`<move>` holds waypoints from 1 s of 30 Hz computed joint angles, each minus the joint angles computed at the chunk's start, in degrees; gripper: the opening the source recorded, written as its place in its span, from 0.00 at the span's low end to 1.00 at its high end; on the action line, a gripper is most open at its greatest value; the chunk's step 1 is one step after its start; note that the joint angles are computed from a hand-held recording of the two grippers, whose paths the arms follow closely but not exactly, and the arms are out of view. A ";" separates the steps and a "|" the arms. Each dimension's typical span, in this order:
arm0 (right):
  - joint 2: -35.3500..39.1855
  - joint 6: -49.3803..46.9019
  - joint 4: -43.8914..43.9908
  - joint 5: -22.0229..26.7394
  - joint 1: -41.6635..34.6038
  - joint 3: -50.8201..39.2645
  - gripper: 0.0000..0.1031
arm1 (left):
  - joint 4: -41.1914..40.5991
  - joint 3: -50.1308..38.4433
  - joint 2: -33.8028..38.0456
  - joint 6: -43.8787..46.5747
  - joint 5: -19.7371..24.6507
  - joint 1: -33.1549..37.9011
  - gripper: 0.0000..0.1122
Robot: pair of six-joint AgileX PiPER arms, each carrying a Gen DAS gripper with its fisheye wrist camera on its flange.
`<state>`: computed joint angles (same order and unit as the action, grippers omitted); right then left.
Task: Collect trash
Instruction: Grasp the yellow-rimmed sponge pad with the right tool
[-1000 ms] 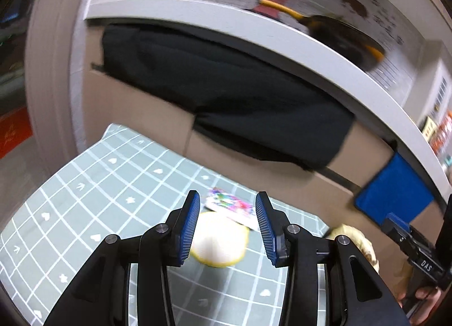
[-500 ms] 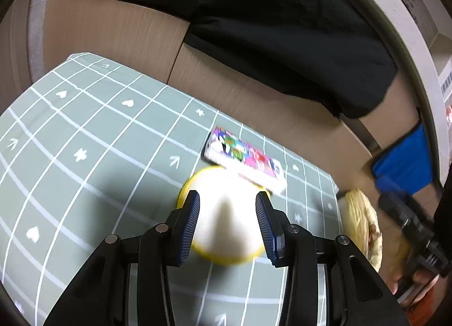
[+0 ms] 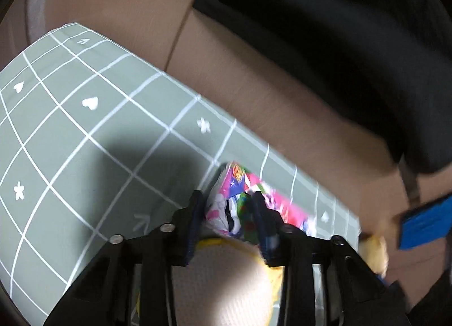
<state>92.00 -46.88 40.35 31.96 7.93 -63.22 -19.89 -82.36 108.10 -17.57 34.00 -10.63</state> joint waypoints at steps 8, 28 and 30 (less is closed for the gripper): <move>-2.79 -12.68 9.77 7.30 -3.93 3.62 0.63 | -8.96 18.75 -14.01 17.19 0.59 -3.34 0.21; -7.84 -12.67 10.83 14.21 -1.28 12.93 0.64 | -1.90 39.95 -42.20 6.14 -3.45 -8.56 0.31; -7.98 -11.41 8.69 12.92 1.66 13.87 0.64 | -5.35 41.69 -44.27 9.05 -1.39 -7.73 0.31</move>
<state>84.02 -58.29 49.05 44.89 9.58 -49.35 -25.24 -40.67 63.83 -8.51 32.61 -18.37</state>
